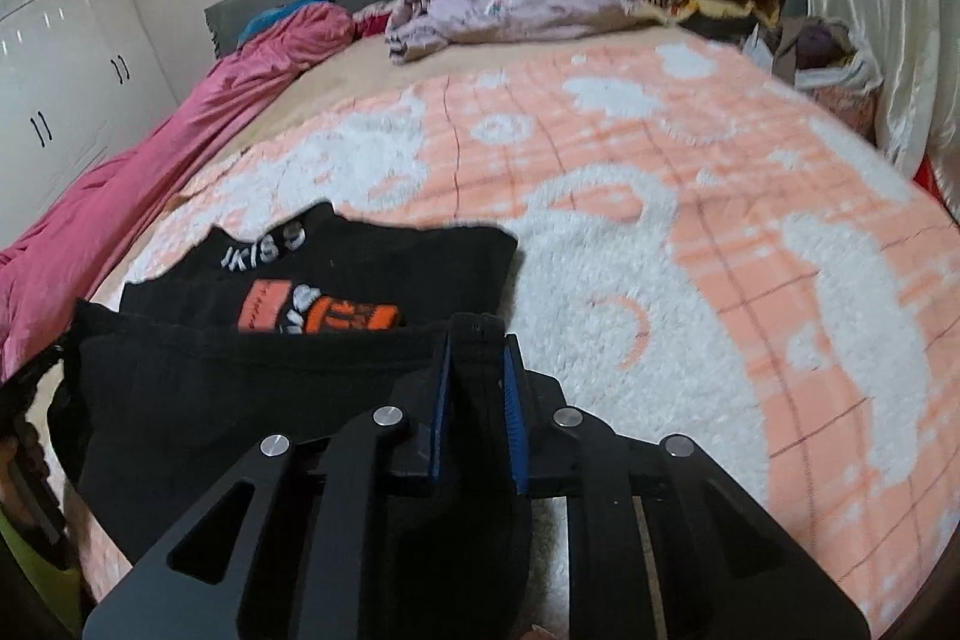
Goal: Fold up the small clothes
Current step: 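Fold the held edge up toward the IKISS collar with both grippers, then open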
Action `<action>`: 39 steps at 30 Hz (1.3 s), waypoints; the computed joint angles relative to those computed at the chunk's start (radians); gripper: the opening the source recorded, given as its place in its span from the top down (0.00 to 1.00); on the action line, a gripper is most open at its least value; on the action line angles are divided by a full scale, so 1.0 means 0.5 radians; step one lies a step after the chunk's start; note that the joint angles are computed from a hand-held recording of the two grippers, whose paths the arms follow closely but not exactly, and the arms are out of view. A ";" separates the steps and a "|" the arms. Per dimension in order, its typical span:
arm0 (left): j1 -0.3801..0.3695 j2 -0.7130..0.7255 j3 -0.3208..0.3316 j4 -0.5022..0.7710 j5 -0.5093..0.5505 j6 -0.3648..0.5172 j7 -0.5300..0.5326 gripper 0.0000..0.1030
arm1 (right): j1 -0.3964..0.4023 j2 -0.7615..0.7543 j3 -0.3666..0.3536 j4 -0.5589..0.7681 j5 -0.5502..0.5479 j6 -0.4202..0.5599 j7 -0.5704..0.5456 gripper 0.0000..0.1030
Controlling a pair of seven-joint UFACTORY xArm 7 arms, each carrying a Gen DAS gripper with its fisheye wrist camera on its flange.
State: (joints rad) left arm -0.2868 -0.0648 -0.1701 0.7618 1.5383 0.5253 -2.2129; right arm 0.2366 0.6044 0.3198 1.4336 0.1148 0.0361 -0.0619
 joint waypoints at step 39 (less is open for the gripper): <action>0.118 0.391 0.252 0.219 -0.012 -0.288 -0.207 0.66 | 0.529 0.695 -0.695 1.133 -0.480 0.503 0.470 0.64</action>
State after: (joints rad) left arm -0.2278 0.1309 -0.0441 0.8712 1.5320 0.3814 -2.3165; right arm 0.5013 0.9518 -0.0276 2.0000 -0.1252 0.2877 0.1732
